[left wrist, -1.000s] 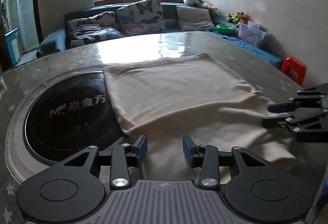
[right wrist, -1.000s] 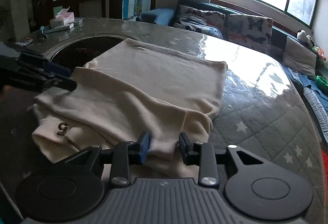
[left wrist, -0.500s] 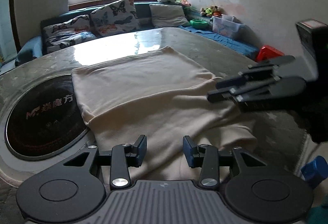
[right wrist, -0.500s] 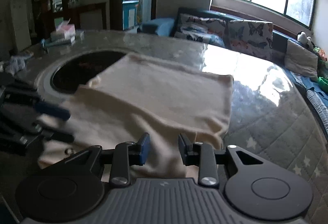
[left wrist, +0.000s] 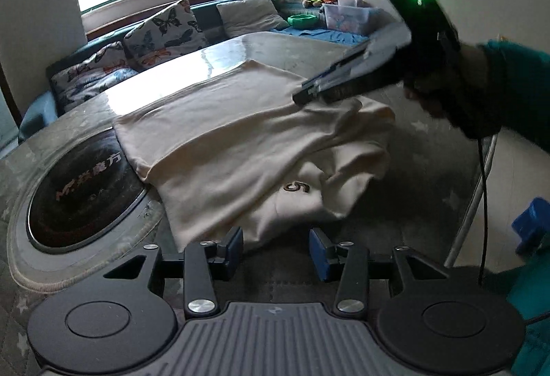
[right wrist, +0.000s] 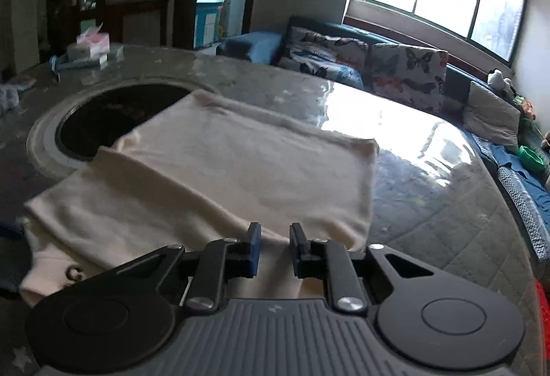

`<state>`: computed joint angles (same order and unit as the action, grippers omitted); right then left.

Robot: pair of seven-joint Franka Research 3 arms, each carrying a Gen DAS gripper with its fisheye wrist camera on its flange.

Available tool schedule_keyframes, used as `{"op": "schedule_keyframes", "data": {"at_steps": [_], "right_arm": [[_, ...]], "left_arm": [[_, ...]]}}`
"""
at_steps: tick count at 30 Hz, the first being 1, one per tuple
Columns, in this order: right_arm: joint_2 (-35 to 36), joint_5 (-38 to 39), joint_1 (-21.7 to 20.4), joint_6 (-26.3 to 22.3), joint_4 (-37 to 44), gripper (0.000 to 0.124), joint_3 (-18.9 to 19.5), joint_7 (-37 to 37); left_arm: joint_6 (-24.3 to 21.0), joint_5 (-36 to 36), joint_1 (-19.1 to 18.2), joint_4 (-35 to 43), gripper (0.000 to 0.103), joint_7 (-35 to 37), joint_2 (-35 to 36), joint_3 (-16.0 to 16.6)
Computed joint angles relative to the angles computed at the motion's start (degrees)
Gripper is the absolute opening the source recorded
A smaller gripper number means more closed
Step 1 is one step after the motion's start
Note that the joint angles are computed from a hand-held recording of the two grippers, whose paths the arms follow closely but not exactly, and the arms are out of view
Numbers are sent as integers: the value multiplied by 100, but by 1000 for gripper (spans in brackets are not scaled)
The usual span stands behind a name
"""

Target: Fold clothes

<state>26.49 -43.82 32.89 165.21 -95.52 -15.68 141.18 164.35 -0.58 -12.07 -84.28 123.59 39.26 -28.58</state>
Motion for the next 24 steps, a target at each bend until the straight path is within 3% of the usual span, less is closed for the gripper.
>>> {"op": "schedule_keyframes", "data": {"at_steps": [3,9,12,14,16,18,19,24], "right_arm": [[-199,222,-195,200,-238,17,247,-436],[-529,812,-351,142,-687,18,578,-1400],[-704,817,-293,134,-889,27,553,-1503],[-842,637,-230,169,-1033,37,495,-1458],[-983,517,-258,198,-1174,39,550,-1522],[-1117,528,-370,238,-1320,50,698,-1758],[-1183,464,-382,268,-1394,57,722,-1795],[-1402,630,-641,493,-1702,62,1054,-2467]], "left_arm": [[176,119,-49,25,46,115,86,-3],[614,475,-165,173,45,133,347,6],[687,528,-19,203,33,234,449,-220],[664,487,107,264,17,289,525,-407],[535,346,198,429,12,255,624,-563],[324,160,161,738,10,99,744,-569],[228,73,105,932,9,8,817,-528],[-467,-204,-381,2247,9,-396,1351,-110]]}}
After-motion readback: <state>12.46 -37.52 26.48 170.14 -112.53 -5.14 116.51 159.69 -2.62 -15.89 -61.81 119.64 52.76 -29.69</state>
